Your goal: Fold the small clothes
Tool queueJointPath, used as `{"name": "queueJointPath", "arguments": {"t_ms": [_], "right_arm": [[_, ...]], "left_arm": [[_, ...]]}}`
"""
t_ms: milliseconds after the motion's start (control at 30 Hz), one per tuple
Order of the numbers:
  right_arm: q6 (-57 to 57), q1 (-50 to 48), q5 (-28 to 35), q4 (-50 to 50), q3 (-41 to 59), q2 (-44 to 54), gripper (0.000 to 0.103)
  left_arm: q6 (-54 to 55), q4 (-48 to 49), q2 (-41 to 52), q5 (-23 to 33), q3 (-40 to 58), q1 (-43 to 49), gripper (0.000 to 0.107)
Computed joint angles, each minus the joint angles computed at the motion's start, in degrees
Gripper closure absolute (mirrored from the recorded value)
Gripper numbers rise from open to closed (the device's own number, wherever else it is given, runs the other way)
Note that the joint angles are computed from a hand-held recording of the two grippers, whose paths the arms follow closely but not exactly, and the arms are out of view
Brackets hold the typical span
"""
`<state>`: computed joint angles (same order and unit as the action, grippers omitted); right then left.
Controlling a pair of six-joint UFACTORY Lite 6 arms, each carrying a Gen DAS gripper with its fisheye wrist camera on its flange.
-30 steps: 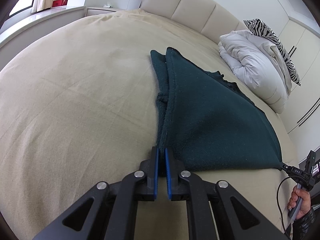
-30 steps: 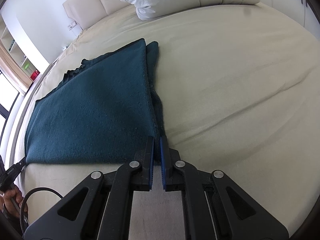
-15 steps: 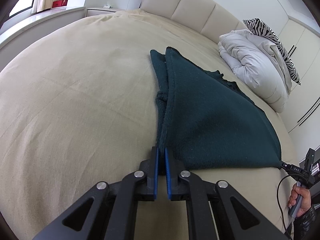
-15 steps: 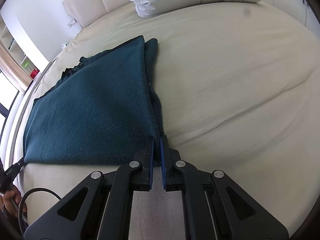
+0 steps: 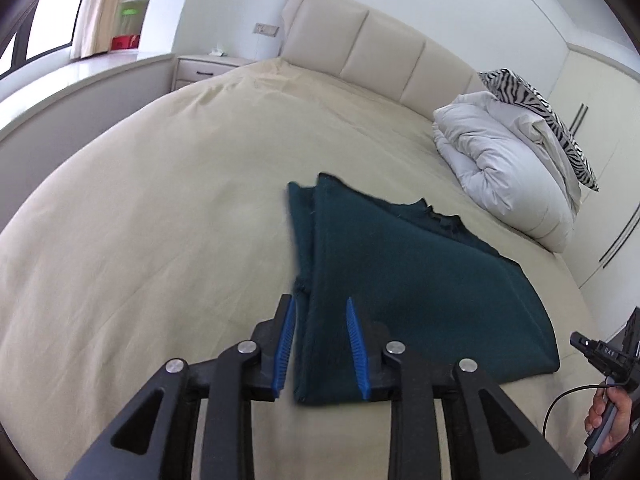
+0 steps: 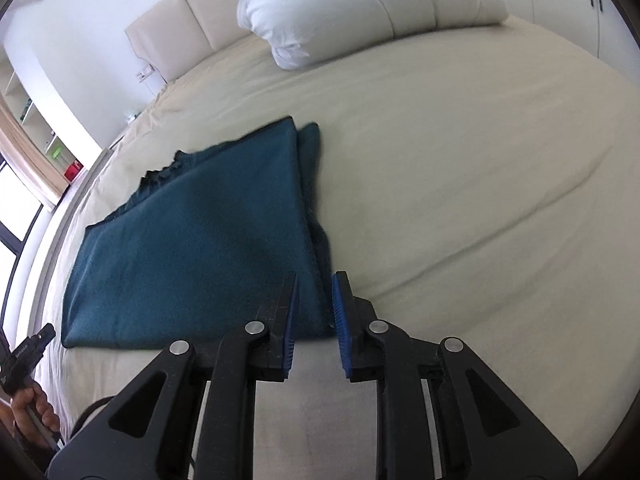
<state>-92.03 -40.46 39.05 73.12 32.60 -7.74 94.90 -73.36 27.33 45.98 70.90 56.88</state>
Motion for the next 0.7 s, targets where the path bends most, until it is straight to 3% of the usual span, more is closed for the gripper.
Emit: {"name": "queueJointPath", "arguments": {"t_ms": [100, 267, 367, 467, 533, 600, 633, 700], "right_arm": [[5.7, 9.2, 1.7, 0.7, 4.4, 1.6, 0.083], [9.2, 29.9, -0.6, 9.7, 18.8, 18.2, 0.049], [14.0, 37.3, 1.2, 11.7, 31.4, 31.9, 0.049], [20.1, 40.9, 2.5, 11.7, 44.5, 44.6, 0.049], [21.6, 40.5, 3.7, 14.0, 50.6, 51.8, 0.052], [18.6, 37.8, 7.8, 18.6, 53.1, 56.0, 0.066], [18.7, 35.8, 11.2, 19.6, 54.6, 58.5, 0.076], [18.0, 30.9, 19.3, 22.3, 57.4, 63.4, 0.079]], "left_arm": [[0.5, -3.5, 0.2, -4.3, 3.2, -8.8, 0.066], [-7.2, -0.3, 12.9, -13.7, 21.5, -22.1, 0.066], [-17.7, 8.8, 23.8, -18.3, 35.2, -26.0, 0.066], [-29.4, 18.8, 35.1, -17.2, 47.4, -25.7, 0.066], [-28.6, 14.4, 41.4, -9.8, 54.4, -22.2, 0.067], [-33.2, 14.8, 47.2, -2.8, 63.9, -20.0, 0.067], [-34.8, 15.5, 49.1, -1.3, 67.1, -19.7, 0.067], [-33.4, 14.0, 49.1, -0.7, 66.4, -19.3, 0.068]]}}
